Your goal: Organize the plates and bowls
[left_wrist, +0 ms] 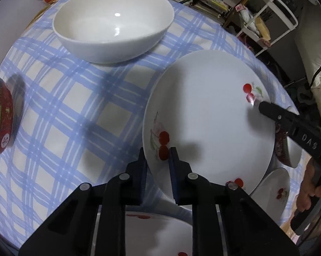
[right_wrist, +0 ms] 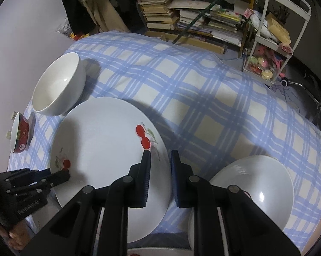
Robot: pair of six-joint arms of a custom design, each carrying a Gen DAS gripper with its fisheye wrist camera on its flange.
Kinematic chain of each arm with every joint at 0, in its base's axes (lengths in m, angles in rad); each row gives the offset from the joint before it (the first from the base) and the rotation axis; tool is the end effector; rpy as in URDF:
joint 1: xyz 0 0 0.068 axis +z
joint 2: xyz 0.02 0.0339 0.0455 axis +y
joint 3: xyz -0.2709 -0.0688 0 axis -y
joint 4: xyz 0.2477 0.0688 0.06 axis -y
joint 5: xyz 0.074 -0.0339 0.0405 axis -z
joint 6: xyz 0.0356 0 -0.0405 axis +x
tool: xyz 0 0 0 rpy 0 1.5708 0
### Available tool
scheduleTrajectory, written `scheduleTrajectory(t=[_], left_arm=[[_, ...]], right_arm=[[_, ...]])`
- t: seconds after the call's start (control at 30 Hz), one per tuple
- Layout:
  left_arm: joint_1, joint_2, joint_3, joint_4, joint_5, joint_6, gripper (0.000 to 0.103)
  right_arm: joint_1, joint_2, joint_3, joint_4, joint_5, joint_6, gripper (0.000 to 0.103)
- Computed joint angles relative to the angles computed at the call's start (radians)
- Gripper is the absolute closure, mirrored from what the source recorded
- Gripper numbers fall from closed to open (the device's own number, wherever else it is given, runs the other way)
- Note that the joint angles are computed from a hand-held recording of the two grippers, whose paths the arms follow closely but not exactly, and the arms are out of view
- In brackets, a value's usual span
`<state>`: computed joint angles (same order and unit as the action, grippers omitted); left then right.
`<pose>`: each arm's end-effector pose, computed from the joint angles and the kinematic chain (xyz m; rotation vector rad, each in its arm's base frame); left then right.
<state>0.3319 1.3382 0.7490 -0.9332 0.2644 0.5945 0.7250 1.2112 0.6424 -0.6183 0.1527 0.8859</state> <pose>0.1941 0.0570 0.1811 0.3974 2.9367 -0.3205 0.1582 0.1329 0.1830 0.2624 2.7451 0.2401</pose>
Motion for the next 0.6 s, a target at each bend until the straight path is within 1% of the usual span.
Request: scheduleTrajectory(t=[0.1, 0.2, 0.23, 0.27, 0.33, 0.4, 0.43, 0.5, 0.6], left_arm=[[0.018, -0.049, -0.007, -0.001, 0.0, 0.045, 0.084], [0.066, -0.026, 0.036, -0.051, 0.033, 0.092, 0.084], [0.078, -0.021, 0.05, -0.066, 0.037, 0.1, 0.084], [0.079, -0.022, 0.056, -0.07, 0.037, 0.1, 0.084], [0.102, -0.027, 0.073, -0.092, 0.038, 0.134, 0.084], [0.13, -0.042, 0.085, -0.117, 0.055, 0.17, 0.084], [0.121, -0.051, 0.084, -0.121, 0.057, 0.164, 0.084], [0.161, -0.063, 0.108, -0.164, 0.071, 0.213, 0.084], [0.197, -0.087, 0.133, -0.219, 0.088, 0.254, 0.084]], right_arm=[[0.029, -0.006, 0.004, -0.01, 0.021, 0.025, 0.086], [0.057, -0.01, 0.015, -0.027, 0.042, 0.049, 0.087], [0.06, -0.019, 0.012, -0.027, 0.042, 0.057, 0.09], [0.06, -0.029, 0.009, -0.026, 0.036, 0.065, 0.091], [0.063, -0.044, 0.006, -0.028, 0.03, 0.096, 0.092], [0.089, -0.056, 0.012, -0.041, 0.052, 0.122, 0.093], [0.099, -0.062, 0.011, -0.043, 0.057, 0.138, 0.093], [0.116, -0.097, 0.0, -0.041, 0.056, 0.17, 0.093], [0.156, -0.14, -0.002, -0.05, 0.066, 0.214, 0.093]])
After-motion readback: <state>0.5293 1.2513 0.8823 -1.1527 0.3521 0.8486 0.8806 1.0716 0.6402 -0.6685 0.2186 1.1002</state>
